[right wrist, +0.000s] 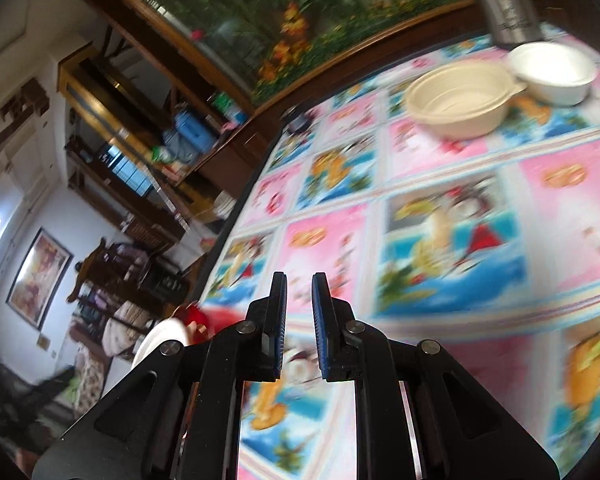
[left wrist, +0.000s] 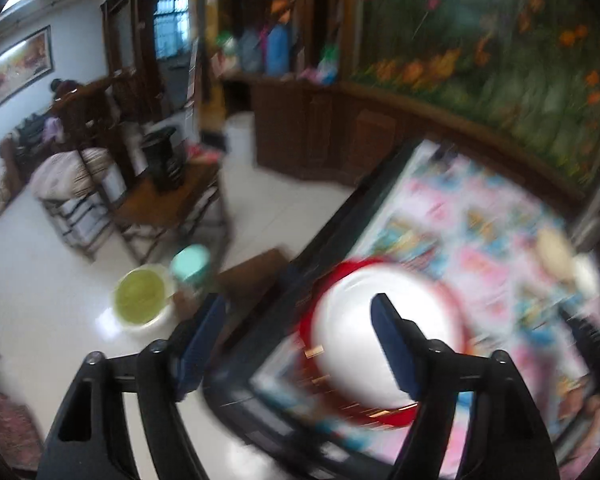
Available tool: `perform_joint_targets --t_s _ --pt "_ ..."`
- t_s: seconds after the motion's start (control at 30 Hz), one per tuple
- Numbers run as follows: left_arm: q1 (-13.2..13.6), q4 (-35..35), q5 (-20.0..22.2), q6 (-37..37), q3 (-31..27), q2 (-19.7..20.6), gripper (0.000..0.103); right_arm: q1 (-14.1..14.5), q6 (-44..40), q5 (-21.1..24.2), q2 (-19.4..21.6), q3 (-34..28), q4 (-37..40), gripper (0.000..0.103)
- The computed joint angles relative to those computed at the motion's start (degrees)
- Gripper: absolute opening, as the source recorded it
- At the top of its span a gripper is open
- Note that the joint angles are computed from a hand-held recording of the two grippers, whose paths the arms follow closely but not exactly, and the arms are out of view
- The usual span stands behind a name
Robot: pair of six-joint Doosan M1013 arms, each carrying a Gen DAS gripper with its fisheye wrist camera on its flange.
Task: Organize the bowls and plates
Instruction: 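Open both grippers, releasing the white plate on the stack, then close both grippers on the rim of a beige fibre plate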
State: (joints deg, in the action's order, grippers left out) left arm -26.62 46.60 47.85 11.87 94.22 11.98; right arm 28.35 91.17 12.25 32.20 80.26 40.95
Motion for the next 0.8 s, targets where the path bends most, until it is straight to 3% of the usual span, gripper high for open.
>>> perform_joint_targets --t_s 0.07,0.13,0.23,0.3,0.37,0.47,0.63,0.8 --pt "-0.5 0.7 -5.4 -1.5 -0.6 -0.2 0.083 -1.0 2.2 -1.1 -1.0 1.3 -1.8 0.013" --pt "-0.6 -3.4 -10.6 2.0 -2.8 1.1 0.085 -2.0 7.2 -2.2 -2.0 2.5 -6.8 0.013" --pt "-0.3 -17.5 -15.0 14.8 -8.5 5.3 0.085 -3.5 15.3 -3.0 -3.4 4.2 -15.5 0.013" --pt "-0.5 -25.3 -13.0 22.2 -14.5 10.0 0.085 -4.7 17.8 -2.7 -4.0 4.8 -18.3 0.013" --pt "-0.9 -28.4 -9.4 25.8 -20.6 14.4 0.085 -6.2 16.4 -1.8 -4.3 5.1 -16.9 0.017" --pt "-1.6 -29.7 -5.1 28.2 -28.4 20.1 0.085 -8.3 5.8 -1.0 -4.4 5.1 -5.8 0.032" --pt "-2.6 -31.2 3.1 30.1 -41.1 28.8 0.085 -11.6 -5.8 2.8 -2.2 1.9 9.9 0.034" --pt "-2.0 -34.3 9.5 31.2 -53.3 36.7 0.085 -13.3 1.0 7.6 1.3 -3.9 6.2 0.035"
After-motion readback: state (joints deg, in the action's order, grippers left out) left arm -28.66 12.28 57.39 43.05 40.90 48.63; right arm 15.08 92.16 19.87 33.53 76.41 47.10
